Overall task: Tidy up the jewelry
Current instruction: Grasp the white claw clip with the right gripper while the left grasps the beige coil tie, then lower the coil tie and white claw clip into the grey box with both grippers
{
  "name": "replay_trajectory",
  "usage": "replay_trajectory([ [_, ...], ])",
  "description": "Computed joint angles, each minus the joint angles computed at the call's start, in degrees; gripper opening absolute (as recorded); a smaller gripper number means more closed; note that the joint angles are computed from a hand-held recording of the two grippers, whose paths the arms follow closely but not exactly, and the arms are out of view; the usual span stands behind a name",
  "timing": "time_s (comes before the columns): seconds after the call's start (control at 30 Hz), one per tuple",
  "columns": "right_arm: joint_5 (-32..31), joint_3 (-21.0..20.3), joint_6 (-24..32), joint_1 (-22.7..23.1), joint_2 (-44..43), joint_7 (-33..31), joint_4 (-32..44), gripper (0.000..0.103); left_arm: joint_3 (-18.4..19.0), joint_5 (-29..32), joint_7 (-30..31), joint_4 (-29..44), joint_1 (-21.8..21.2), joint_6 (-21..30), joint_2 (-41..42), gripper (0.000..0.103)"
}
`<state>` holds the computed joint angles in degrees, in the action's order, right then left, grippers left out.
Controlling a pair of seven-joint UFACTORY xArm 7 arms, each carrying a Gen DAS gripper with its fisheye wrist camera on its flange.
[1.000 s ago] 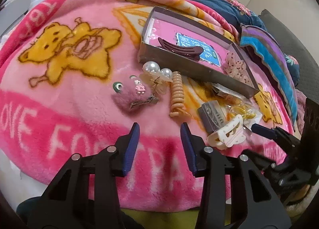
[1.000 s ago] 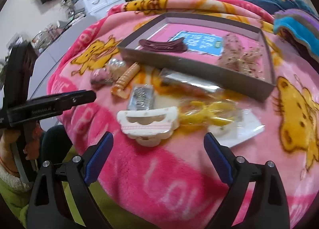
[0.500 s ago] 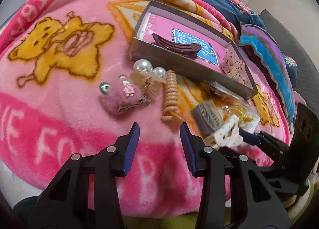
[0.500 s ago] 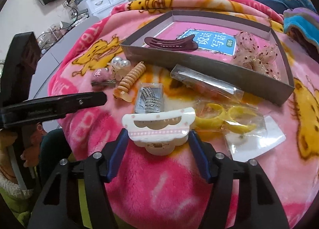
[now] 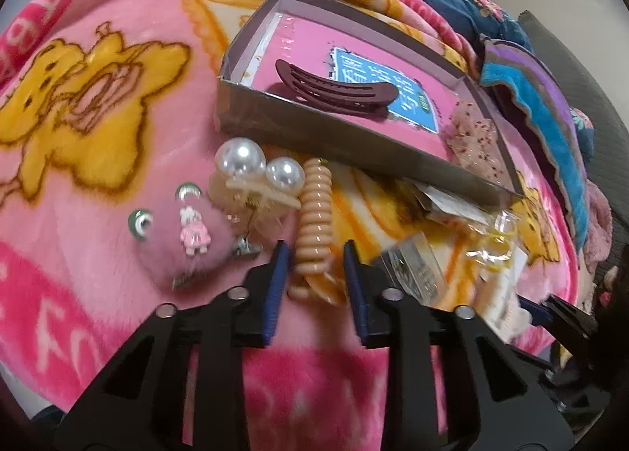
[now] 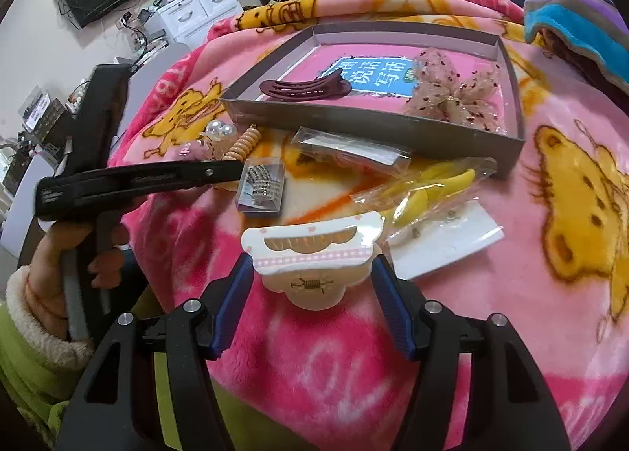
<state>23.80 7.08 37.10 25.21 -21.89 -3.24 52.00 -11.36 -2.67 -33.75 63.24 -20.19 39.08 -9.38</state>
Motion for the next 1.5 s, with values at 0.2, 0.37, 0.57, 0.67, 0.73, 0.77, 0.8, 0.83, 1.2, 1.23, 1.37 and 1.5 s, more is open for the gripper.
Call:
replay_trajectory([
  [0.2, 3.03, -1.51, 0.20, 0.90, -1.25, -1.85, -0.10, 0.061, -1.19, 5.24, -3.48, -0.43, 0.09, 0.18, -0.95, 0.011],
  [0.37, 5.45, -1.66, -0.06, 1.63, -1.15, -3.49, 0.82, 0.061, -1.36, 5.43, -3.82, -3.04, 0.04, -0.64, -5.65, 0.011],
  [0.57, 5.80, -1.10, -0.92, 1.74, -0.07, -4.24, 2.81, 0.061, -1.49, 4.28, -4.29, -5.66, 0.88, -1.00, -10.43, 0.011],
  [0.67, 4.72, -0.58, -1.54, 1.33, 0.94, -3.91, 4.21, 0.061, -1.63, 4.39, -5.02, -6.22, 1.71, -0.87, -11.87, 0.011],
  [0.73, 4.64, -0.55, -2.15, 1.36, 1.59, -4.31, 5.04, 0.061, -1.79, 4.78, -5.63, -6.50, 2.38, -0.91, -12.77, 0.011],
  [0.77, 4.06, -0.33, -2.39, 1.15, 1.99, -4.26, 5.58, 0.061, -1.77, 4.83, -5.76, -6.53, 2.61, -0.94, -13.15, 0.011],
  [0.8, 3.56, -0.15, -2.53, 0.99, 2.25, -4.18, 5.92, 0.061, -1.83, 4.90, -5.89, -6.38, 2.80, -0.96, -13.28, 0.011],
  [0.83, 3.04, -0.01, -2.80, 0.83, 2.65, -4.18, 6.44, 0.061, -1.90, 5.19, -6.14, -6.34, 3.15, -0.99, -13.59, 0.011],
  [1.2, 2.32, -0.41, -5.73, -0.81, 6.71, -5.04, 11.29, 0.061, -2.21, 7.72, -6.96, -2.90, 5.36, -0.82, -12.61, 0.011],
  [1.23, 1.98, -0.43, -6.09, -1.16, 7.19, -4.94, 11.86, 0.061, -2.23, 7.90, -6.89, -2.20, 5.44, -0.70, -12.04, 0.011],
  [1.37, 1.36, -0.56, -6.82, -2.29, 8.62, -4.34, 13.52, 0.061, -2.23, 8.63, -6.34, 0.35, 5.41, -0.70, -9.89, 0.011],
  [1.5, 0.72, -0.71, -7.68, -3.34, 9.70, -3.91, 14.71, 0.061, -2.04, 9.15, -5.47, 3.25, 5.04, -0.88, -7.33, 0.011],
])
